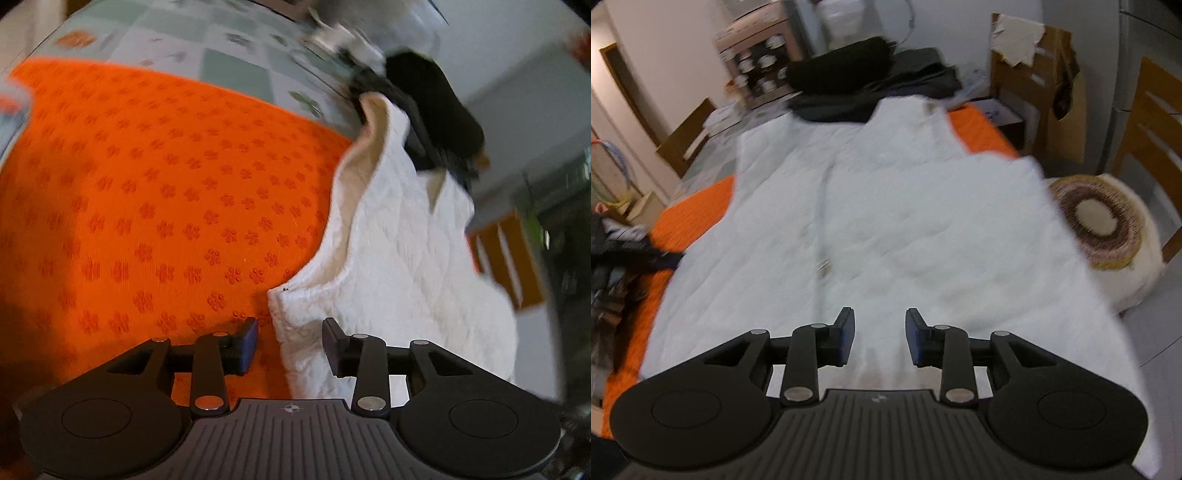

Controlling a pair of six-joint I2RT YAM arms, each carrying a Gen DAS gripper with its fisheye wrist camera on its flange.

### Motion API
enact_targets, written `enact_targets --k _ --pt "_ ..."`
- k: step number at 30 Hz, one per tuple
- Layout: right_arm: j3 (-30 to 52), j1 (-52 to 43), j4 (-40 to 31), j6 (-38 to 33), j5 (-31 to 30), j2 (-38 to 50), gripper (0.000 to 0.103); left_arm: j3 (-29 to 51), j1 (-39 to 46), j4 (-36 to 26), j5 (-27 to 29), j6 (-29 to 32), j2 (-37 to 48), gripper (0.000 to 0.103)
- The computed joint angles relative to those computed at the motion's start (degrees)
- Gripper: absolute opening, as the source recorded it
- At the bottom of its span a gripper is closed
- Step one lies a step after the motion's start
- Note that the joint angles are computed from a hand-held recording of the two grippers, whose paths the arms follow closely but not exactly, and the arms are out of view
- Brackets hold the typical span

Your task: Fold clothes

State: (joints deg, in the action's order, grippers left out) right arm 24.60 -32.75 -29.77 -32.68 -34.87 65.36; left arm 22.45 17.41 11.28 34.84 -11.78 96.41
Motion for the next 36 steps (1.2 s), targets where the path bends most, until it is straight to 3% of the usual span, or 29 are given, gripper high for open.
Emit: enact_targets --k 4,6,9,12,14,17,20,21,23,24,25,32,35,36 --pt "10.21 -3.65 10.58 5.50 -1.65 18.45 0.036 -5.48 -0.01 13.86 1.20 -16.46 2.40 0.041" --pt "15.81 -4.86 13.91 8.54 -1.84 26.03 0.041 -7.74 -1.30 19.98 -0.08 -21.90 3.38 0.043" --pt "23.41 -5.23 16.20 10.59 -1.23 34.91 0.047 -9.74 -4.25 25.49 -3.94 -26.44 4.37 0.043" --pt "31.38 -4.36 15.65 11.15 -0.72 43.33 0.055 -10.02 -6.69 25.29 -7.68 -29.76 3.03 0.042" --pt "36.65 -3.32 14.36 11.50 -0.84 48.56 0.060 -9.33 -9.04 22.06 -11.79 -29.99 1.04 0.036" --pt "44.33 -1.63 10.67 11.55 -1.98 56.30 0.064 -9.78 -13.65 19.51 -18.87 -30.04 -2.74 0.016" --pt "47.93 0.24 9.26 12.01 -3.09 60.57 0.063 -11.55 -19.10 15.90 -27.05 -29.67 -10.12 0.012" --pt "48.54 0.86 8.82 12.06 -3.62 61.33 0.058 -12.13 -20.44 13.89 -29.25 -29.74 -13.09 0.012" --pt "48.16 1.81 8.75 12.01 -3.30 61.26 0.027 -12.51 -22.17 7.83 -32.81 -29.99 -19.66 0.011" --pt "47.73 2.08 8.75 11.95 -2.89 60.87 0.014 -12.50 -22.55 4.69 -33.93 -30.16 -22.78 0.011" --pt "46.90 1.77 8.78 11.86 -3.87 60.08 0.012 -12.44 -22.56 1.26 -34.54 -29.80 -26.04 0.011" --pt "39.33 -1.93 6.69 11.58 -8.61 48.99 0.010 -13.36 -19.53 -22.51 -35.96 -25.45 -50.18 0.011" --pt "38.27 -1.07 9.96 11.47 -4.80 49.54 0.011 -15.45 -18.13 -22.53 -35.59 -25.04 -50.08 0.013" --pt "38.14 -0.40 11.28 11.47 -3.24 50.29 0.011 -16.02 -18.12 -19.59 -35.62 -25.15 -46.98 0.019"
